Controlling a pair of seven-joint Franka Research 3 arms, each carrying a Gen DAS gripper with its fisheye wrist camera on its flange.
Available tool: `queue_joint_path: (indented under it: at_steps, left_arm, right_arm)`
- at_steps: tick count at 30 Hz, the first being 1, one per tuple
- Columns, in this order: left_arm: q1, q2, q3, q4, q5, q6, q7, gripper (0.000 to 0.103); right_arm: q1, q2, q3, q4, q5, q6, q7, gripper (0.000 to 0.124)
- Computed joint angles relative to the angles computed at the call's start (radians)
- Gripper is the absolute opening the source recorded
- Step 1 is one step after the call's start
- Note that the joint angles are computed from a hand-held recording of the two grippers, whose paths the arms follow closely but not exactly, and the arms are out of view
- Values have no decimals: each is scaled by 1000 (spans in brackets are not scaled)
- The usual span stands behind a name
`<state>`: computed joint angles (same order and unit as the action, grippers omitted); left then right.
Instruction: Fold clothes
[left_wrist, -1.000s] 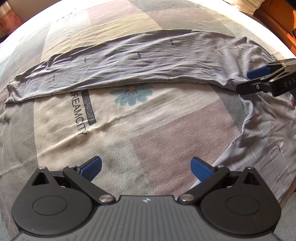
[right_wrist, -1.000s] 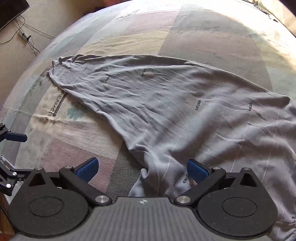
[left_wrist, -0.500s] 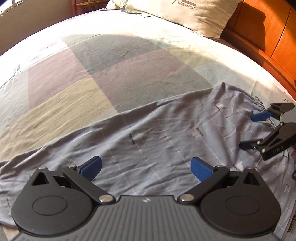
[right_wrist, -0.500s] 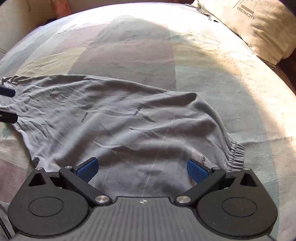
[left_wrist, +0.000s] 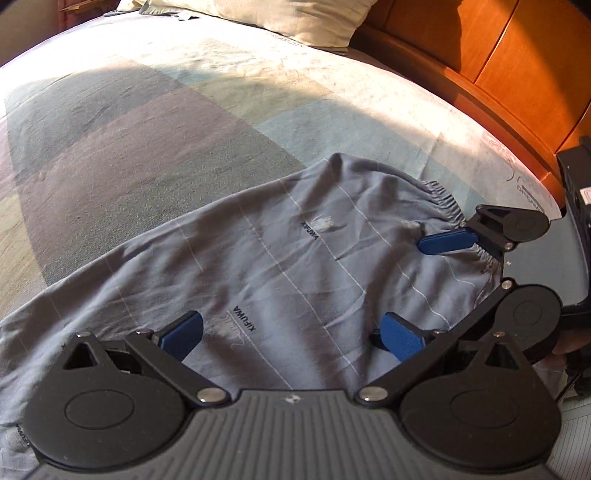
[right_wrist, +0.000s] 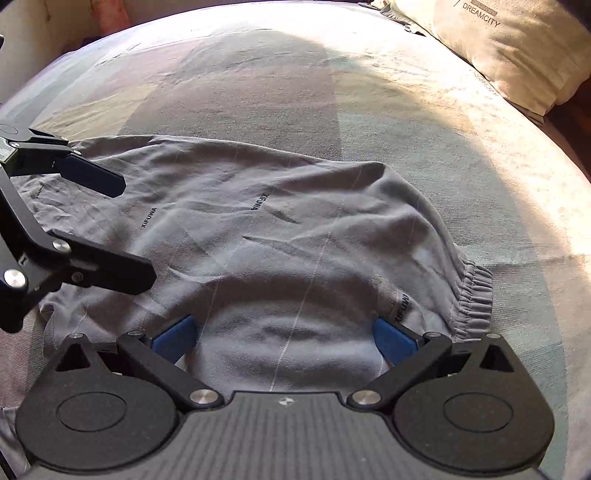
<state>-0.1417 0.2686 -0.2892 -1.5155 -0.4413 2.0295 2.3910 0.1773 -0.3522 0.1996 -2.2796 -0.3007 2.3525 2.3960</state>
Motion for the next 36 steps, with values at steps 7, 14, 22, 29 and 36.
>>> queue_joint_path:
  at_steps: [7, 14, 22, 29, 36]
  left_arm:
    - [-27, 107, 1, 114, 88, 45, -109, 102]
    - [-25, 151, -21, 193, 129, 19, -176, 102]
    - [-3, 107, 0, 144, 136, 40, -174, 102]
    - [-23, 199, 4, 261, 212, 25, -289, 102]
    - [13, 171, -5, 263, 180, 0, -242, 102]
  right_arm:
    - [-8, -15, 9, -25, -22, 31, 21, 103]
    - [-2, -11, 5, -9, -8, 5, 8, 103]
    - [37, -112, 13, -69, 51, -31, -51, 103]
    - [42, -208, 37, -152, 94, -73, -99, 103]
    - [35, -211, 37, -142, 136, -107, -153, 103]
